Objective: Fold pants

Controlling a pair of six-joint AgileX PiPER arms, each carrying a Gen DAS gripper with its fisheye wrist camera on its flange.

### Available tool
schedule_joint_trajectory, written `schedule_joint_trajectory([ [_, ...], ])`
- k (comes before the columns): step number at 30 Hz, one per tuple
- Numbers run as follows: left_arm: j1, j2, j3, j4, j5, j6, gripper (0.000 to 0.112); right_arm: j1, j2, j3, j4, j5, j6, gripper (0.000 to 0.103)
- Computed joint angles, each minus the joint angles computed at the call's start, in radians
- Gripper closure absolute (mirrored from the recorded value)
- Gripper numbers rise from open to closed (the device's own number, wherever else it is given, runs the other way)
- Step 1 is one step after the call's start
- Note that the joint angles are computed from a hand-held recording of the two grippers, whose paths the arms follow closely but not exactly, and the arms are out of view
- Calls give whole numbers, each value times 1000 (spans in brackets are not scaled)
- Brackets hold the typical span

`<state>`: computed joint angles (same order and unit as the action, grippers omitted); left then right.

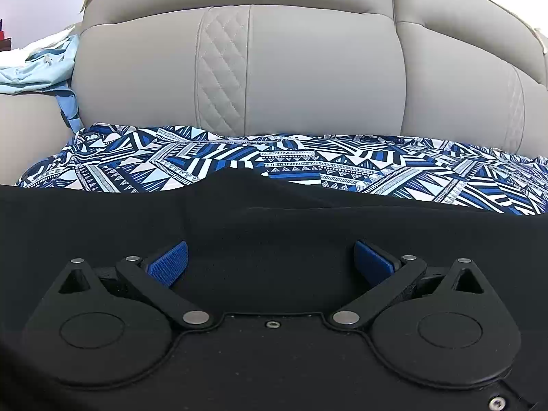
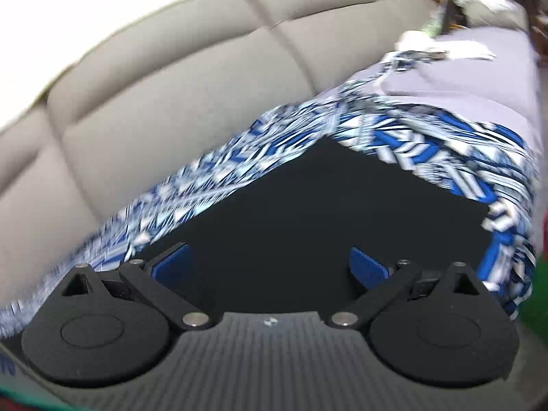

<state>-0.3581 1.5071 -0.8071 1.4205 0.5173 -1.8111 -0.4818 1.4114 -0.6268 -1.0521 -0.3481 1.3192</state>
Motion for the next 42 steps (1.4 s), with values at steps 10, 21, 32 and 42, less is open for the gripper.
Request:
schedule_joint_trajectory([
  [10, 1, -1, 1, 2, -3, -1, 9, -225, -20, 50, -88, -115, 91, 0],
  [21, 0, -1, 2, 4, -3, -3, 9, -335, 51, 25, -235, -182, 314, 0],
  [32, -4, 1, -2, 1, 5, -3, 9, -442, 120, 11, -355, -420, 423, 0],
  [42, -4, 0, 0, 4, 5, -7, 9, -408, 67, 59, -184, -300, 350, 2],
])
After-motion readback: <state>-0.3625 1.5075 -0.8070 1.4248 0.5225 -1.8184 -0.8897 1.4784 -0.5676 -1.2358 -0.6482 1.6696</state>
